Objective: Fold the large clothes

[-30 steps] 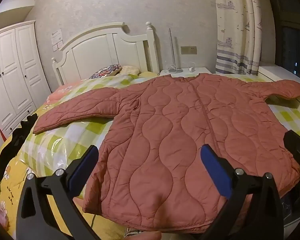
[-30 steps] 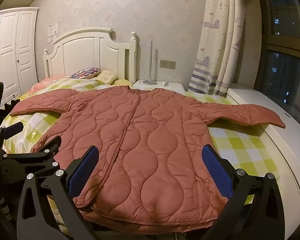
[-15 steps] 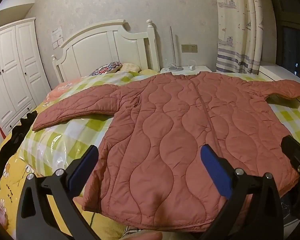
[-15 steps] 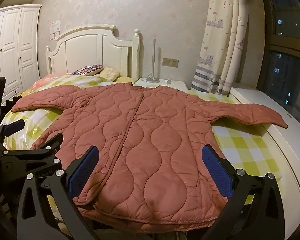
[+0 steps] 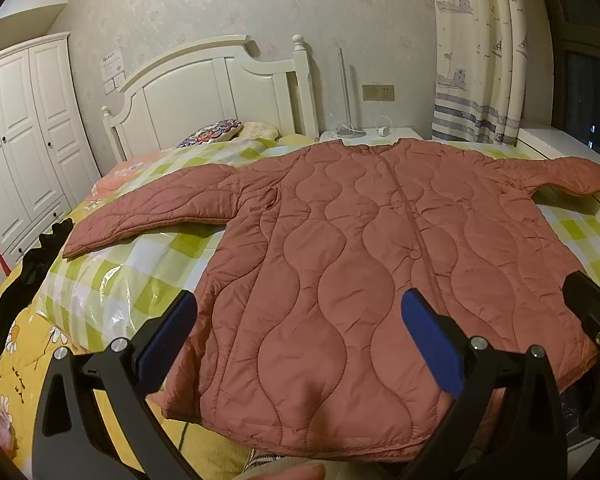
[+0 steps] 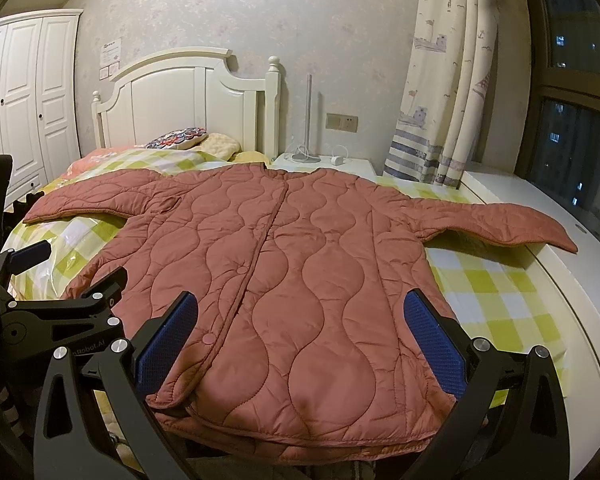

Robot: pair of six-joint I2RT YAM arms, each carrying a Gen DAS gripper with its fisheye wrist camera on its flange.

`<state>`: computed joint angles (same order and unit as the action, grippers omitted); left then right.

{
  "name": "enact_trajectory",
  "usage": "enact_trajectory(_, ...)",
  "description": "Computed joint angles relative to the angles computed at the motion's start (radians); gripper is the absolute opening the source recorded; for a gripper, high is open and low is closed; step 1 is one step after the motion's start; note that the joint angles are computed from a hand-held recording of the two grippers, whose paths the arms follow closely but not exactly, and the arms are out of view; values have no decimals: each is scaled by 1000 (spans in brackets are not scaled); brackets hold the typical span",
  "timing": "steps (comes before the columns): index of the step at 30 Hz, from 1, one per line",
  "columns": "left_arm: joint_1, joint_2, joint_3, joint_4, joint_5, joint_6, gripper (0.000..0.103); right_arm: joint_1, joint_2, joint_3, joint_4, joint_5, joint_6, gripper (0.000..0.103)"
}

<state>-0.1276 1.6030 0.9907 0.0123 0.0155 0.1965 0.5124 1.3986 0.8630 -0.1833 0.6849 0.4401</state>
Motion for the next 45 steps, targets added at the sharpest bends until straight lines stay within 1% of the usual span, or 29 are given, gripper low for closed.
enact_trajectory(45,10,3,-10,1,10,5,101,-7,28,-4,-8,-25,37,99)
